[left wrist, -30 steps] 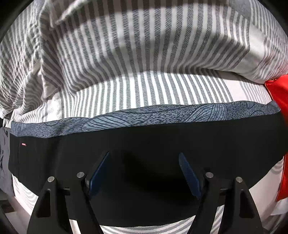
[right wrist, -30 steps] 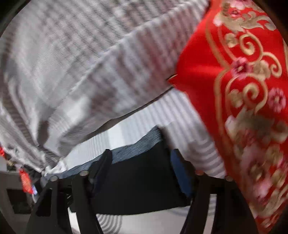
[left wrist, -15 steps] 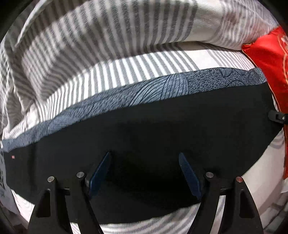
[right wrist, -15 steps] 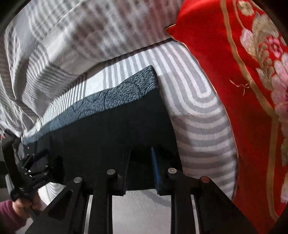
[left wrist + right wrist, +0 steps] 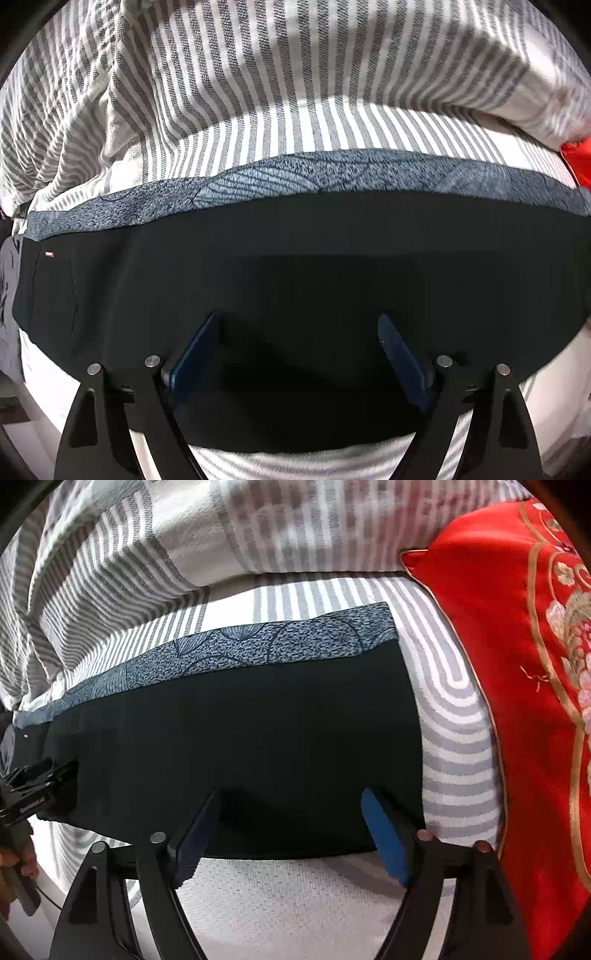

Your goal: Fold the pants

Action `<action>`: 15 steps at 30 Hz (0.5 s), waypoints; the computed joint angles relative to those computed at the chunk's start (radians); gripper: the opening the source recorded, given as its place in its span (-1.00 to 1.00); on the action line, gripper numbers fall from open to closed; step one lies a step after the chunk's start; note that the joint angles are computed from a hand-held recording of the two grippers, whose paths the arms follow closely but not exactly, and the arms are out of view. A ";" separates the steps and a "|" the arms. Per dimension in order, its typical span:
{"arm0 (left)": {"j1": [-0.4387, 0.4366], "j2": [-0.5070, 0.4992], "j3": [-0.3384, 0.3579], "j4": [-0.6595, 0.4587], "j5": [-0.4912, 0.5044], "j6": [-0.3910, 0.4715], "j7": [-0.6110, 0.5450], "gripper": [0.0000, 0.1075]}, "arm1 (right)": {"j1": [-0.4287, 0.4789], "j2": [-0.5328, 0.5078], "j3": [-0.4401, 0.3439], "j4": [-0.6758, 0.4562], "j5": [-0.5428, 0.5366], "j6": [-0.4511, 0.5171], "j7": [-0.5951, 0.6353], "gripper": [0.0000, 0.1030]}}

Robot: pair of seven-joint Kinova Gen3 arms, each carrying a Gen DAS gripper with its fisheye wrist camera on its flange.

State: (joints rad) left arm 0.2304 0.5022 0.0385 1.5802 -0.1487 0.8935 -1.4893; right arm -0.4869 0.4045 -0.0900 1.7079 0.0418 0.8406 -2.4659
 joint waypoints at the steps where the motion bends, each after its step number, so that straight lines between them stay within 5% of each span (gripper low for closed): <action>1: -0.002 -0.005 0.001 -0.002 -0.003 0.016 -0.010 0.65 | 0.004 0.000 -0.003 0.001 -0.004 -0.004 0.006 0.67; 6: -0.036 -0.039 -0.016 -0.006 -0.020 0.008 -0.041 0.65 | 0.055 0.022 -0.034 -0.016 -0.068 -0.018 0.096 0.98; 10: -0.094 -0.023 -0.058 -0.052 -0.041 0.007 -0.035 0.65 | 0.018 0.083 -0.010 -0.108 -0.062 0.056 0.078 1.00; 15: -0.175 0.050 -0.104 -0.144 -0.069 -0.009 -0.025 0.65 | 0.009 0.022 -0.007 -0.057 -0.119 -0.024 -0.033 0.96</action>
